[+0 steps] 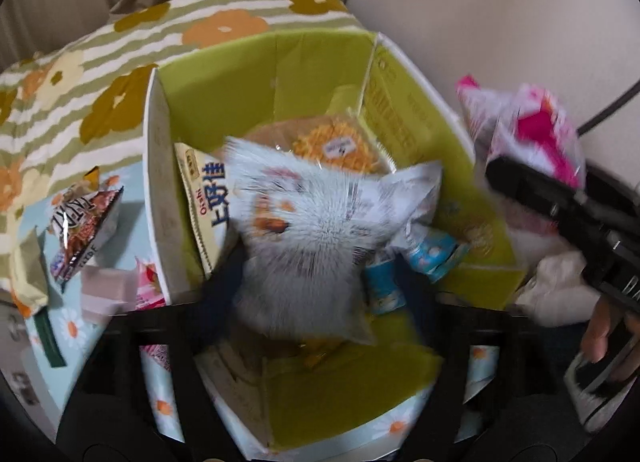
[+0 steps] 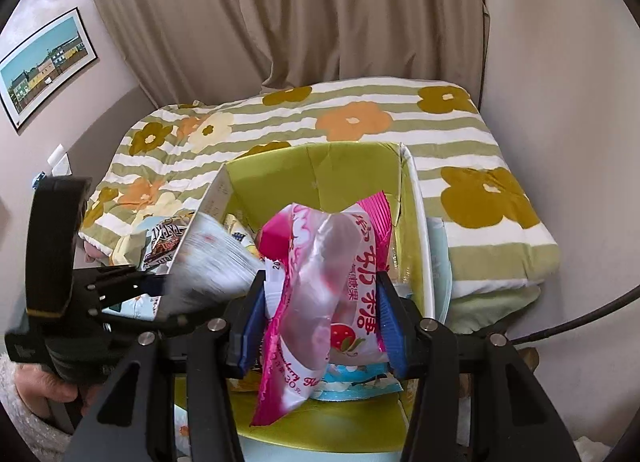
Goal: Organize snacks
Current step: 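Carry grey bag into yellow box with left tool while right tool carries pink candy bag, then open both tools over the box and withdraw them over the mat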
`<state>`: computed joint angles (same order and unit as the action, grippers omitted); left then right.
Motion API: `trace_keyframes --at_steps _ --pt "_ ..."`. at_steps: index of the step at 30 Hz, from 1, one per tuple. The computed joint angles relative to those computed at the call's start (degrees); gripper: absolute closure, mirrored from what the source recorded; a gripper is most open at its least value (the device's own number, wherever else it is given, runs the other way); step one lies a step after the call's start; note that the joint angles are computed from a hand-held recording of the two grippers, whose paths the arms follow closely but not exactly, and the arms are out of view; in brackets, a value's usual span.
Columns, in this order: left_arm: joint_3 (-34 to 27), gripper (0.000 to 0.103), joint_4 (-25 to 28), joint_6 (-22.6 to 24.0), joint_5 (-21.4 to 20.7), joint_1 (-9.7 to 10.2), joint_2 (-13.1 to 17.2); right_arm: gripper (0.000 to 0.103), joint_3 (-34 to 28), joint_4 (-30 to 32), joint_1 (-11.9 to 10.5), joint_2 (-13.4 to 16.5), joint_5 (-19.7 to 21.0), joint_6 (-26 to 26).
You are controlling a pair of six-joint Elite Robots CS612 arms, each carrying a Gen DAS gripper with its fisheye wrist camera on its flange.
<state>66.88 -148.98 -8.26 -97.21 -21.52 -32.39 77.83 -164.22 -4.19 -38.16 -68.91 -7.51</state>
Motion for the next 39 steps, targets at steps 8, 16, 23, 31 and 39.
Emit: trace_keyframes --at_steps 8,16,23,31,39 --pt "1.38 0.000 -2.62 -1.26 -1.34 0.95 -0.43 0.056 -2.38 2.71 -0.02 1.57 0.59 -0.72" --pt "3.02 0.000 -4.03 -1.21 1.98 1.11 -1.57 0.055 -2.20 4.46 0.12 1.53 0.44 -2.25" --pt "4.53 0.000 -6.39 -2.81 3.43 1.46 -2.59 0.001 -0.67 2.72 0.02 1.34 1.39 -2.17" --pt "7.89 0.000 -9.40 -4.96 4.63 1.56 -4.20 0.000 2.19 0.56 0.00 0.07 0.42 -3.86" --pt "12.98 0.000 -12.22 -7.08 7.64 1.10 -6.80 0.000 4.05 -2.00 0.27 -0.87 0.55 -5.29"
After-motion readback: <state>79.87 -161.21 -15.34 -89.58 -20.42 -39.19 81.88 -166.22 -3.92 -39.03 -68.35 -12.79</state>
